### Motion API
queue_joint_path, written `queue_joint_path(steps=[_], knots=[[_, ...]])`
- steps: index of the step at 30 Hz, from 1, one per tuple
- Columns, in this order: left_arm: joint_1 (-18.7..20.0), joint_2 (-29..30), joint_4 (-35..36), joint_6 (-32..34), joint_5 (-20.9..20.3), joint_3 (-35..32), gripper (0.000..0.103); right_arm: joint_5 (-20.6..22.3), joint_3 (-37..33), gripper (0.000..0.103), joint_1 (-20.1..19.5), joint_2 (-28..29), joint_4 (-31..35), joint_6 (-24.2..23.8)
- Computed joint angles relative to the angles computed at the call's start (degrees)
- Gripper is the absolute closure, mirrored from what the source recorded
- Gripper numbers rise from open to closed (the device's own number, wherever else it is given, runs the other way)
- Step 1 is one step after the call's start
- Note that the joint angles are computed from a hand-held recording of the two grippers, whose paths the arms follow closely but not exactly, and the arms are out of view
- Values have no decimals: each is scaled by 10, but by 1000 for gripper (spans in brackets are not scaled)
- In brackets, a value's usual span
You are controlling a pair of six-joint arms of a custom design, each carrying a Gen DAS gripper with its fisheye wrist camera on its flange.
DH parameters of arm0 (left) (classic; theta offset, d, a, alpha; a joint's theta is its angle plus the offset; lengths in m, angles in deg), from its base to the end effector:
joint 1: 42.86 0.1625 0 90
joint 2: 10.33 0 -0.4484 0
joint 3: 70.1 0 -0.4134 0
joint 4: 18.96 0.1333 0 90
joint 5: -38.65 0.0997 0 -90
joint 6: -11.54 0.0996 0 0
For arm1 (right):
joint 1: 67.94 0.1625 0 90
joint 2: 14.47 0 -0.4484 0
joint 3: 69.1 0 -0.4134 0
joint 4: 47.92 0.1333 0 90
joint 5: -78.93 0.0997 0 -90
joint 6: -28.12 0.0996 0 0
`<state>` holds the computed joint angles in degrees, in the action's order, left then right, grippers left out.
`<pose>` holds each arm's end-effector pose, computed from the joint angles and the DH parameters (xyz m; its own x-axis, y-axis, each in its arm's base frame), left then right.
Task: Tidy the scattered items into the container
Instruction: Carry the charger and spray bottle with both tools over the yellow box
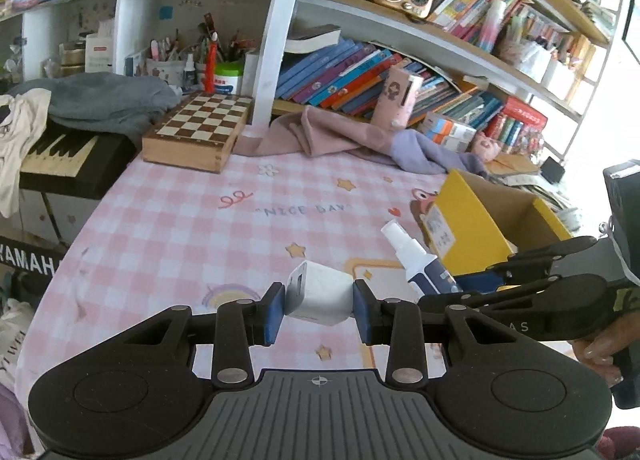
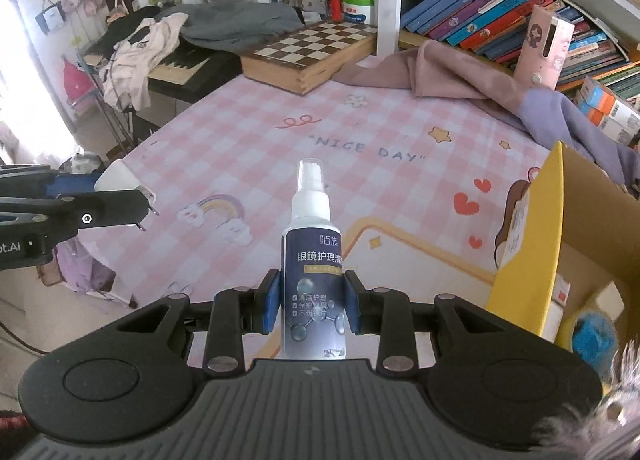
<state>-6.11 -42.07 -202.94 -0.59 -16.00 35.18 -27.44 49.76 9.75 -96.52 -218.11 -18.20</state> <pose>-0.3828 -0.5241 -0.0394 -0.7932 0.4029 -0.4567 0.5975 0.6601 -0.4553 -0.0104 -0.5413 0.3579 -0.7310 -0.2417 0.6382 -0.5411 0.7751 -0.3262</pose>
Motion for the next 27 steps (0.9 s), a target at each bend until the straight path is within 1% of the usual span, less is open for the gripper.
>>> queue_joint_path(steps=[3,7,12,17,23,27], knots=[[-9,-13,-7,-11,-8,27,68,3,40,73,-1,-23,-31,0],[-18,-24,-8,-27,-23,56,68,15,79,73,-13,-60,-17,33],[-25,-28,-23,-42,-48,78,68,7,134,73,-24,-101,-50,46],[-34,-25,-43,-45,-64,88,68,-7,194,73,-35,-139,-108,33],[-46,-16,-37,-32,-87,88,68,-20,240,73,-50,-179,-148,33],[-51,-7,-35,-29,-115,85,68,-29,260,73,-64,-204,-156,42]])
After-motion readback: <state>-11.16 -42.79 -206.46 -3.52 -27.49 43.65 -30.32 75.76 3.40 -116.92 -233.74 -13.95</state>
